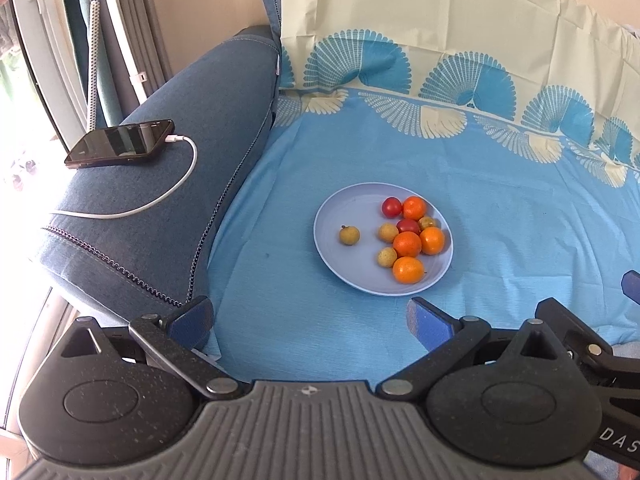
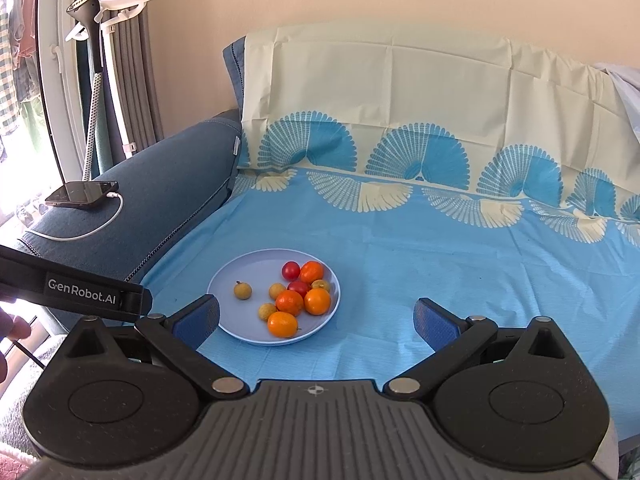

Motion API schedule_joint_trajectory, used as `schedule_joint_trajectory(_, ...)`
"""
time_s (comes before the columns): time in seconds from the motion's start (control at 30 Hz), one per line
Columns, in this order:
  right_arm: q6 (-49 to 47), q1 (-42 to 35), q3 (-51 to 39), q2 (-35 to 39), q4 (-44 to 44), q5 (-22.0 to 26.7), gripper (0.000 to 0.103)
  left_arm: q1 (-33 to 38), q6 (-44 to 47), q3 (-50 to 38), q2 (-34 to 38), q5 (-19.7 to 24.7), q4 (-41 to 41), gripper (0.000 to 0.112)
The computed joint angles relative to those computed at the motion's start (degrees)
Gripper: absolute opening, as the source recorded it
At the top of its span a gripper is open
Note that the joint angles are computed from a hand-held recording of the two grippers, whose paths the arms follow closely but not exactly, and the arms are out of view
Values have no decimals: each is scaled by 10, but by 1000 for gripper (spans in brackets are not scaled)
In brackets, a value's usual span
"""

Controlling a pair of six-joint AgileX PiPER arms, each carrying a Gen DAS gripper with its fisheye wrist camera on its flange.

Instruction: Organize fruits

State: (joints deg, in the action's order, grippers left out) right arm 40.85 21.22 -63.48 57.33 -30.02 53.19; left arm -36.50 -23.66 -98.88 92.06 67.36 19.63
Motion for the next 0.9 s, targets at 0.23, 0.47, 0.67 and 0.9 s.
schedule_joint_trajectory(0.23, 1, 0, 0, 5, 0, 0, 102, -1, -2, 1, 4, 0, 6, 103)
schedule_joint_trajectory(0.47, 6, 3, 1, 7, -4, 0, 102, -5, -1, 2, 7, 0, 12, 103)
schedule_joint_trajectory(0.67, 14, 7, 4, 8, -8, 0, 102, -7, -5, 1, 9, 2, 17, 103)
schedule_joint_trajectory(0.9, 17, 10, 4, 10, -11, 0, 102, -11, -5, 2, 10, 2, 20, 103)
